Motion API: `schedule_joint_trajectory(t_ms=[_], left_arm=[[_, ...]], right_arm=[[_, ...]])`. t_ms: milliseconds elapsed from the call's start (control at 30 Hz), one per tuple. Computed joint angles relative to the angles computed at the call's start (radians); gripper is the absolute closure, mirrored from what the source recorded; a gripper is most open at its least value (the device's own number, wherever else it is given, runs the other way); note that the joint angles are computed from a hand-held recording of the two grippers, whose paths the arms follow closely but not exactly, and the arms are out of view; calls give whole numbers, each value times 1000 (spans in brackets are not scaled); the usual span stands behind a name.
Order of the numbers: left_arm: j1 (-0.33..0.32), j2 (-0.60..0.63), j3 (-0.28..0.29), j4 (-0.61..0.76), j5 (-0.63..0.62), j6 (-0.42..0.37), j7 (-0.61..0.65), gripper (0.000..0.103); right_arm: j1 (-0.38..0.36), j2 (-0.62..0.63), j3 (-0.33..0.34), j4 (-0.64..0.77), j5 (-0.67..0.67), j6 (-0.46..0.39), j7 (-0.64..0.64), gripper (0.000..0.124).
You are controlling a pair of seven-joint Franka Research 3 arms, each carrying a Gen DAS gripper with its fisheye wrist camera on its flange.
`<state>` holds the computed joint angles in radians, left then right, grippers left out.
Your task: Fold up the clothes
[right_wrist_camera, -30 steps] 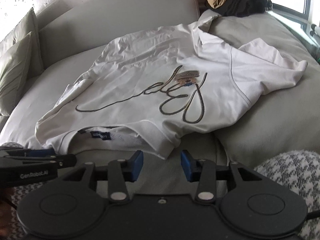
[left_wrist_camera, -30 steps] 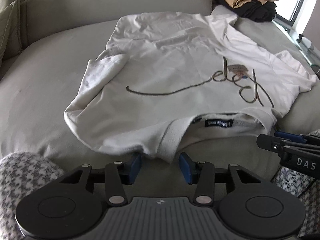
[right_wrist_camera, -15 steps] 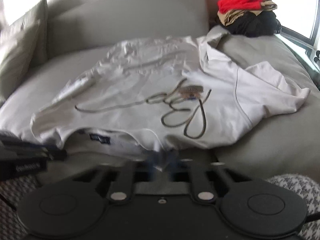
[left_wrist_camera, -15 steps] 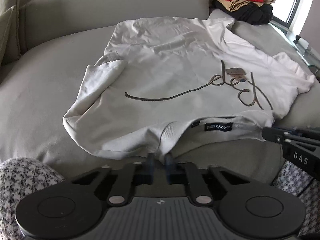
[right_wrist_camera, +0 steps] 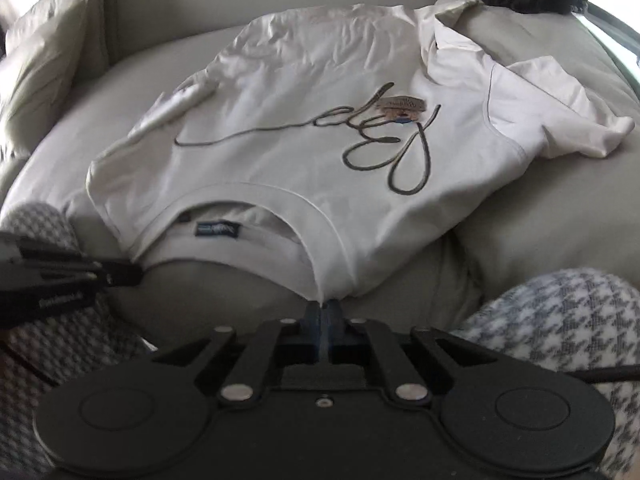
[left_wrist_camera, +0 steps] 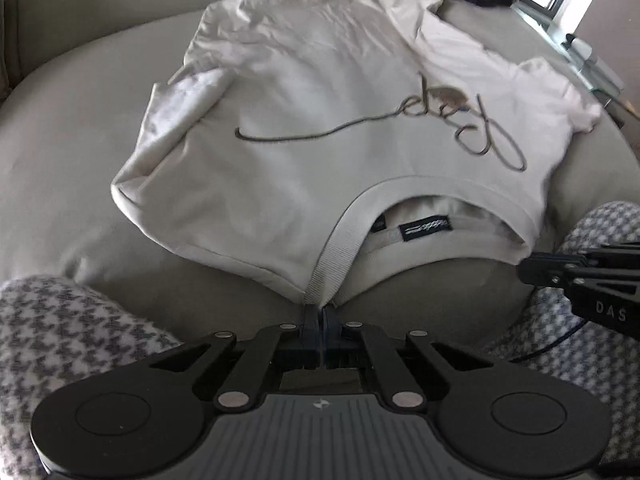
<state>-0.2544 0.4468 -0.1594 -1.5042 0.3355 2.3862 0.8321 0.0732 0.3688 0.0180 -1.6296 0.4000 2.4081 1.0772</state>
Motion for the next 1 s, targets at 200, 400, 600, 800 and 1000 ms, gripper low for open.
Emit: schedule_joint_trajectory(t_ms=[200, 400, 600, 800, 1000], left_arm=[[-10, -157, 78, -140, 203, 78, -192, 59], [86, -139, 95, -88, 275, 102, -271, 64], [243, 23, 25, 60, -32, 209, -29, 72], [340, 228, -60, 224, -300, 258, 158, 77], [367, 355, -96, 372, -431, 210, 224, 77]], right_arm=[[-41, -32, 69, 70, 243, 19, -103, 92], [-2, 120, 93, 297, 312, -19, -48, 87], [27, 282, 94, 474, 249, -45, 110, 87], [35, 422, 82, 624, 152, -104, 286, 87], [33, 476, 76, 677, 82, -143, 365, 85]])
